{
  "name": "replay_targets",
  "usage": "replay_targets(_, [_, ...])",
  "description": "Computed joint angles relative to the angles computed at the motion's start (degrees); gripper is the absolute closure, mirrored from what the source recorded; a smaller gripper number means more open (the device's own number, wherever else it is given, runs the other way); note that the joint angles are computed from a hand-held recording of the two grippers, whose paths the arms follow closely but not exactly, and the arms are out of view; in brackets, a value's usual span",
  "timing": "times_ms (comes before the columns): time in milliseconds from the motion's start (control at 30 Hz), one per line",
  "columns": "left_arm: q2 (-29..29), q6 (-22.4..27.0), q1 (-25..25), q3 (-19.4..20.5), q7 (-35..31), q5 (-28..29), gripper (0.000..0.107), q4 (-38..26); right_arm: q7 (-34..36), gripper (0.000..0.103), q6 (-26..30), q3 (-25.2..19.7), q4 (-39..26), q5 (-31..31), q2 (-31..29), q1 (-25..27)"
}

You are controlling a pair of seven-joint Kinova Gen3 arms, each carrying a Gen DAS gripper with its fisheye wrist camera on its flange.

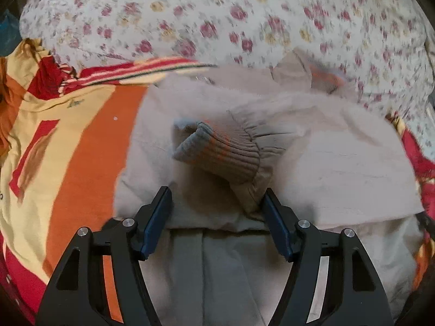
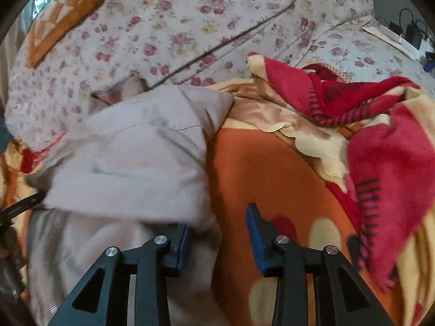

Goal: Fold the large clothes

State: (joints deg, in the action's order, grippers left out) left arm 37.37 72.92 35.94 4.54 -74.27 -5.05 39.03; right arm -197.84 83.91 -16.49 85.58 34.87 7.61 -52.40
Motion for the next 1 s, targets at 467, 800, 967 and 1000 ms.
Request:
replay_targets(467, [10.1,9.2,3.4,-2.6,3.8,-3.2,0.04,-18.7,14.6,0.054,-8.3,2.5,-5.6,1.8,3.3,5.1])
replay_targets(800, [8.8,6.2,4.3,-3.9,2.3,-3.5,0.036,-13.7,16.4,0.053,-10.4,7.3,-3.6,-4.2,4.3,6.3])
replay_targets(967, [4.1,2.4,4.7,-3.7,3.0,-4.5,0.036,-6.3,15.4,0.05,-3.4,4.4,-5.8,-1.9,3.0,3.1])
replay_targets(1000, [3.1,1.6,4.9,-3.7,3.1,-4.9,0.036,-4.7,15.0,0.046,-3.4,4.1,-5.5,-2.1,2.8,2.8])
